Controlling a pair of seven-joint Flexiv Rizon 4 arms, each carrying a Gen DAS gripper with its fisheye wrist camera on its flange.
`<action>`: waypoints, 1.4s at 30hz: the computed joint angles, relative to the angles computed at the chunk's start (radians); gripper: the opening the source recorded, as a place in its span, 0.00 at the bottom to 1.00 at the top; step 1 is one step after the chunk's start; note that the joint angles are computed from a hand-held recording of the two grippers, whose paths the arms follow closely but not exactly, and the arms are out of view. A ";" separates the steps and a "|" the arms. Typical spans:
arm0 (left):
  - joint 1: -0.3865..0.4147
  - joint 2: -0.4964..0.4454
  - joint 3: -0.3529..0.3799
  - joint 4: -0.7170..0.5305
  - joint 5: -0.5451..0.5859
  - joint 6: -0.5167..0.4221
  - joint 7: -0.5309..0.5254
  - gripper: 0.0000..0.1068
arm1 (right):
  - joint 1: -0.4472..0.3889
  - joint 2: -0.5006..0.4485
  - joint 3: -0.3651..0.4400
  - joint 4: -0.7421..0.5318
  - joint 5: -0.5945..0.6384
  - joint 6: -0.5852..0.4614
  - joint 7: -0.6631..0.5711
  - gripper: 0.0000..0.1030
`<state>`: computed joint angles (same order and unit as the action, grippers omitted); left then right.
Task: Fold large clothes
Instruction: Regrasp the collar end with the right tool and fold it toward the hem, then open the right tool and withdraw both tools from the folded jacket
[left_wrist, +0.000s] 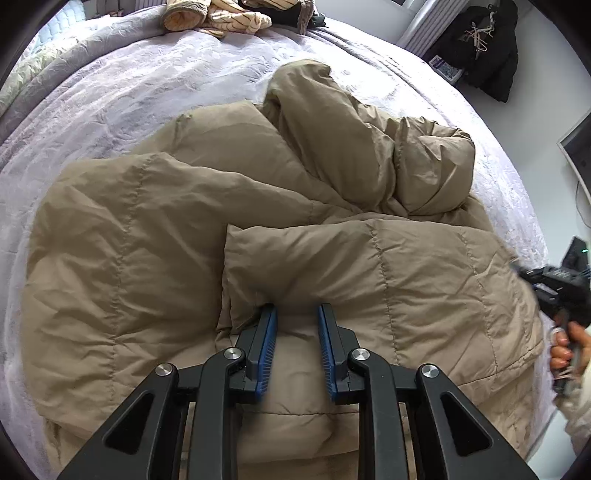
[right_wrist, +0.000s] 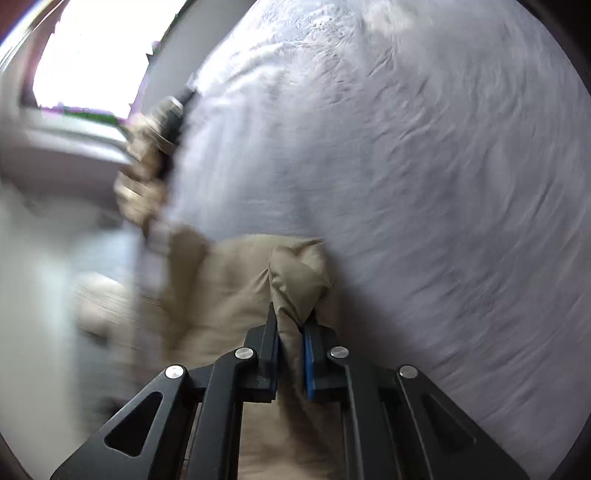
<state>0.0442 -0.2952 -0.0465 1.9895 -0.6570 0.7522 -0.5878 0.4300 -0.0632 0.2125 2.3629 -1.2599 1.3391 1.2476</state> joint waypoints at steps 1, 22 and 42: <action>-0.001 -0.002 -0.001 -0.001 0.001 0.002 0.000 0.23 | 0.003 -0.011 0.032 0.000 0.110 -0.032 -0.102 0.11; 0.000 -0.039 -0.016 -0.011 -0.011 0.072 0.036 0.23 | 0.278 -0.046 0.168 -0.229 0.655 -0.562 -0.674 0.13; -0.002 0.132 0.063 0.044 0.170 0.018 -0.039 0.23 | 0.343 -0.036 0.161 -0.318 0.724 -0.692 -0.656 0.24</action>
